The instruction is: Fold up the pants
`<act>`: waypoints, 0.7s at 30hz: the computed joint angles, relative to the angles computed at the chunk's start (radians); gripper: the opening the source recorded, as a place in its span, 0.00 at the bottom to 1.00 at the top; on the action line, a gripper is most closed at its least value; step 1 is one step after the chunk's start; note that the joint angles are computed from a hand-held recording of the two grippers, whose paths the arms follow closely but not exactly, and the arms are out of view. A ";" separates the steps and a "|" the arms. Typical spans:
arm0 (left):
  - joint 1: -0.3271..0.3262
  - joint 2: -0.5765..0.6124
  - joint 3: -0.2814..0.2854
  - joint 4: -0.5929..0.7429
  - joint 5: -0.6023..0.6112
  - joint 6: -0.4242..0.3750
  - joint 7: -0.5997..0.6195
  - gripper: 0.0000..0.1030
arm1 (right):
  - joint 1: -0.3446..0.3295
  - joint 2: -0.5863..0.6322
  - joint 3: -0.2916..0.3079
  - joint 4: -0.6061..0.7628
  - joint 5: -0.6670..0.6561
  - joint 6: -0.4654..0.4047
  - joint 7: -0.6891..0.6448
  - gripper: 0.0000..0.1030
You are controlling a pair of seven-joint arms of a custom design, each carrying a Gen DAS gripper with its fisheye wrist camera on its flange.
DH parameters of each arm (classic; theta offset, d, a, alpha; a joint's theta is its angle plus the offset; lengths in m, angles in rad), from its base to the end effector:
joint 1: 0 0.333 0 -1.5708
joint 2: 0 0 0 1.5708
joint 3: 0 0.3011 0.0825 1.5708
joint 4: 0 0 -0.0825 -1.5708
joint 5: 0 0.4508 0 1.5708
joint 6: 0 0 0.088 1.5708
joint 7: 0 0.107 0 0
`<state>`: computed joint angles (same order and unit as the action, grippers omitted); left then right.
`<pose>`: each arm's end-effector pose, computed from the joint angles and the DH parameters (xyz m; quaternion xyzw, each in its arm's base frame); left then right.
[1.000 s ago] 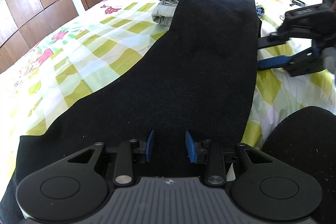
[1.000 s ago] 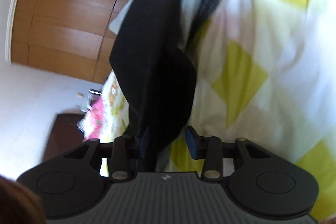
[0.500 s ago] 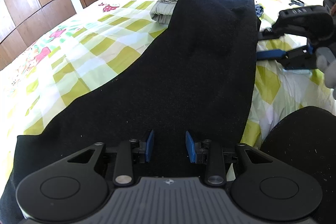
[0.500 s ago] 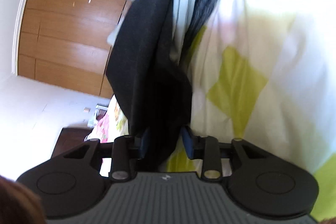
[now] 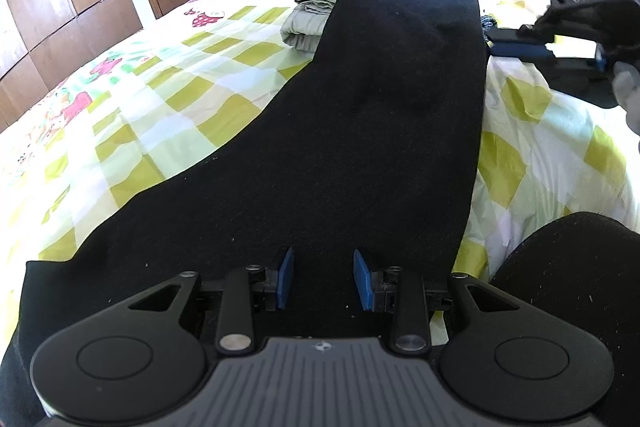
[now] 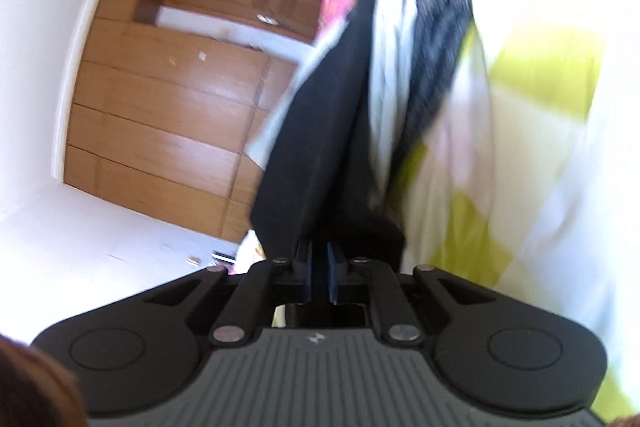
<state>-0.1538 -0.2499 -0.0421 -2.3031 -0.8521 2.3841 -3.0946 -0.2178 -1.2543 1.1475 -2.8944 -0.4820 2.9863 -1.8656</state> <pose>0.5504 -0.1170 0.4392 -0.1384 0.9233 -0.3351 0.1268 0.3112 0.2833 0.3789 -0.0696 0.7727 -0.1477 0.6134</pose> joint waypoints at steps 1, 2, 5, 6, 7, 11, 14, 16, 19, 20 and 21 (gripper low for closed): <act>-0.001 0.001 -0.001 0.001 0.000 -0.001 -0.003 0.45 | -0.001 0.013 -0.016 -0.007 -0.008 0.052 -0.013 0.13; -0.001 0.000 -0.002 -0.002 -0.002 0.000 -0.003 0.45 | -0.016 0.023 -0.020 -0.008 -0.005 0.116 -0.024 0.17; -0.003 -0.001 -0.005 -0.002 0.005 0.003 -0.003 0.45 | -0.087 0.042 0.018 0.038 0.010 0.171 -0.072 0.64; -0.003 -0.002 -0.005 -0.001 0.010 0.003 -0.005 0.45 | -0.103 0.044 0.036 0.050 0.026 0.163 -0.072 0.72; -0.003 -0.004 -0.005 -0.001 0.013 0.003 -0.005 0.45 | -0.132 0.047 0.057 0.062 0.045 0.169 -0.067 0.74; -0.004 -0.012 -0.002 -0.008 0.021 0.001 -0.008 0.45 | -0.136 0.201 -0.019 0.101 0.034 0.149 -0.232 0.73; -0.009 -0.010 -0.003 -0.008 0.022 0.005 -0.009 0.45 | -0.094 0.334 -0.114 0.140 0.024 0.084 -0.437 0.72; -0.010 -0.007 -0.004 -0.005 0.022 0.005 -0.013 0.45 | -0.140 0.327 -0.087 0.152 0.020 0.110 -0.432 0.74; -0.010 -0.006 -0.005 -0.003 0.030 0.005 -0.018 0.45 | -0.265 0.258 0.020 0.141 0.088 0.262 -0.363 0.76; -0.009 -0.005 -0.004 -0.001 0.032 0.001 -0.019 0.45 | -0.286 0.226 0.048 0.136 0.113 0.293 -0.351 0.76; -0.008 -0.003 -0.004 0.001 0.034 -0.002 -0.022 0.45 | -0.307 0.175 0.087 0.127 0.148 0.324 -0.326 0.74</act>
<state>-0.1619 -0.2527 -0.0457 -2.3017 -0.8178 2.3825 -3.1167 -0.5245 -1.0791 1.2349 -2.7677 -0.3337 3.3105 -2.1918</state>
